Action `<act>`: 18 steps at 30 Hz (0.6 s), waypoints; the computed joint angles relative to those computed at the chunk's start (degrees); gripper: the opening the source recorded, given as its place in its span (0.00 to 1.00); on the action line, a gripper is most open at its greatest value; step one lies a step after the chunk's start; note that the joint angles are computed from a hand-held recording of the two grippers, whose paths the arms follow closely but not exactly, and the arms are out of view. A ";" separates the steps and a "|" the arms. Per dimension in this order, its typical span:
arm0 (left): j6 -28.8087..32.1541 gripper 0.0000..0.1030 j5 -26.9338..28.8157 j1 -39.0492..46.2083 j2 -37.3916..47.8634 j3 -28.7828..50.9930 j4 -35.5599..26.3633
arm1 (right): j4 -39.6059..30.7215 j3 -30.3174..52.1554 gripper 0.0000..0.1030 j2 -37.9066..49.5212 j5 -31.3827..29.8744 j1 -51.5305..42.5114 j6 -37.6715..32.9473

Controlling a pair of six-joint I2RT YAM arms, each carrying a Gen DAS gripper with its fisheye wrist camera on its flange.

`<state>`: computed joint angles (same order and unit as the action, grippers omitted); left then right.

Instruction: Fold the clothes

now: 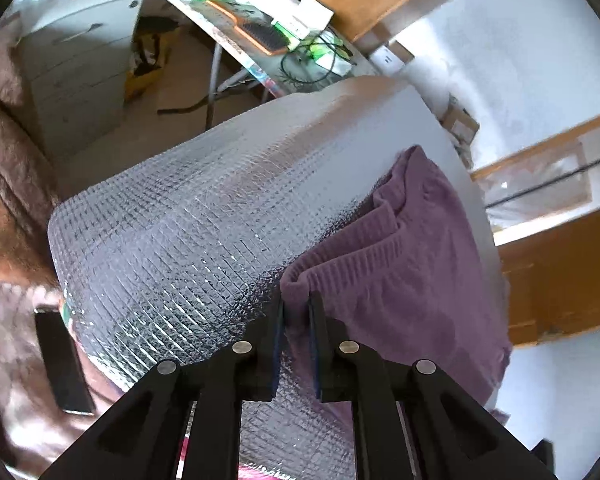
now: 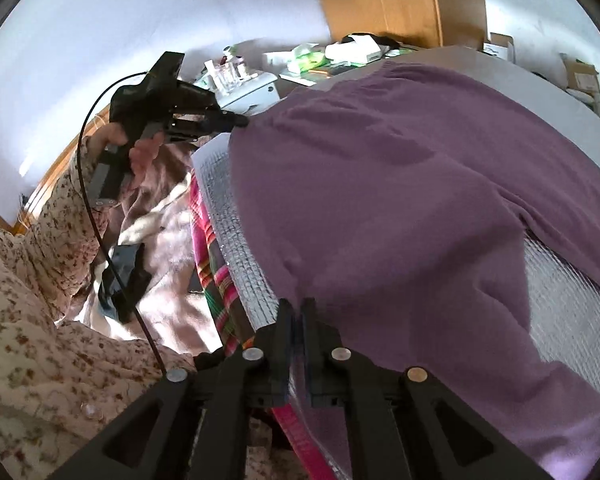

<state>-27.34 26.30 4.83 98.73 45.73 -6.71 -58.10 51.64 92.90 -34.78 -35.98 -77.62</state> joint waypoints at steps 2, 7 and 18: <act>1.90 0.17 -1.85 -0.13 -1.21 0.37 -1.56 | -1.02 0.40 0.10 -0.63 0.04 -1.05 -2.28; 4.16 0.21 -4.22 0.43 -5.91 0.11 -1.18 | -3.88 3.80 0.12 -0.45 -2.90 -3.36 -3.67; 12.81 0.25 -0.80 -8.11 12.13 24.48 -12.29 | 14.86 9.20 0.25 7.39 -3.07 -4.28 25.39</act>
<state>-14.54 25.50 -3.28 110.86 70.21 -19.00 -43.23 60.84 100.29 -37.86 -40.26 -52.23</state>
